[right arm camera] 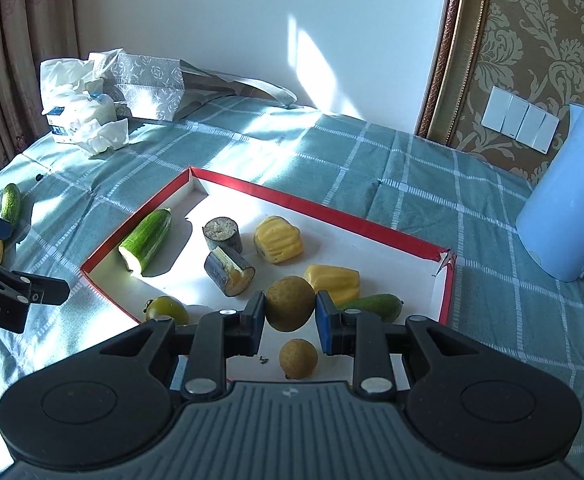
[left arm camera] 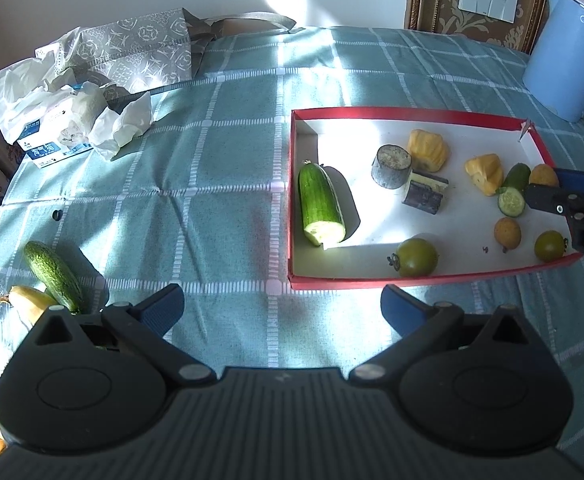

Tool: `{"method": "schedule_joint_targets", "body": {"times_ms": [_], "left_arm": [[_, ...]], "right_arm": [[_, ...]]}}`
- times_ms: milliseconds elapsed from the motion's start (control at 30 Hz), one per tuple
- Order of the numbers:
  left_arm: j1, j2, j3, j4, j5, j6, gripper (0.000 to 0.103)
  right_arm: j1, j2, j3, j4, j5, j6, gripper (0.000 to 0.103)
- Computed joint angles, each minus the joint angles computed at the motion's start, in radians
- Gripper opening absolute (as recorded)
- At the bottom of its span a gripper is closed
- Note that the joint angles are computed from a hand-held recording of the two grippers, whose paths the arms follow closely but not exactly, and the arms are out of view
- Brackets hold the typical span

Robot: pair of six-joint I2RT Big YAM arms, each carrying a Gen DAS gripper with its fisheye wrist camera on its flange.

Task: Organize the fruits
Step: 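Carry the brown round fruit over the tray with the right gripper, then lower the brown round fruit into the tray and open the right gripper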

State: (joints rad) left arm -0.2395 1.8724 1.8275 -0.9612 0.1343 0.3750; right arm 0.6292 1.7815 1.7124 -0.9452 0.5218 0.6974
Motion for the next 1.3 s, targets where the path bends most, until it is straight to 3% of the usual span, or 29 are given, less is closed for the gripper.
{"method": "schedule_joint_targets", "body": {"times_ms": [467, 1300], "left_arm": [[0.001, -0.016, -0.009, -0.009, 0.013, -0.002, 0.103], [0.018, -0.022, -0.014, -0.021, 0.0, 0.012, 0.103]], "right_arm": [[-0.006, 0.018, 0.015, 0.0, -0.004, 0.0, 0.026], [-0.067, 0.164, 0.148, -0.035, -0.065, -0.052, 0.026]]}}
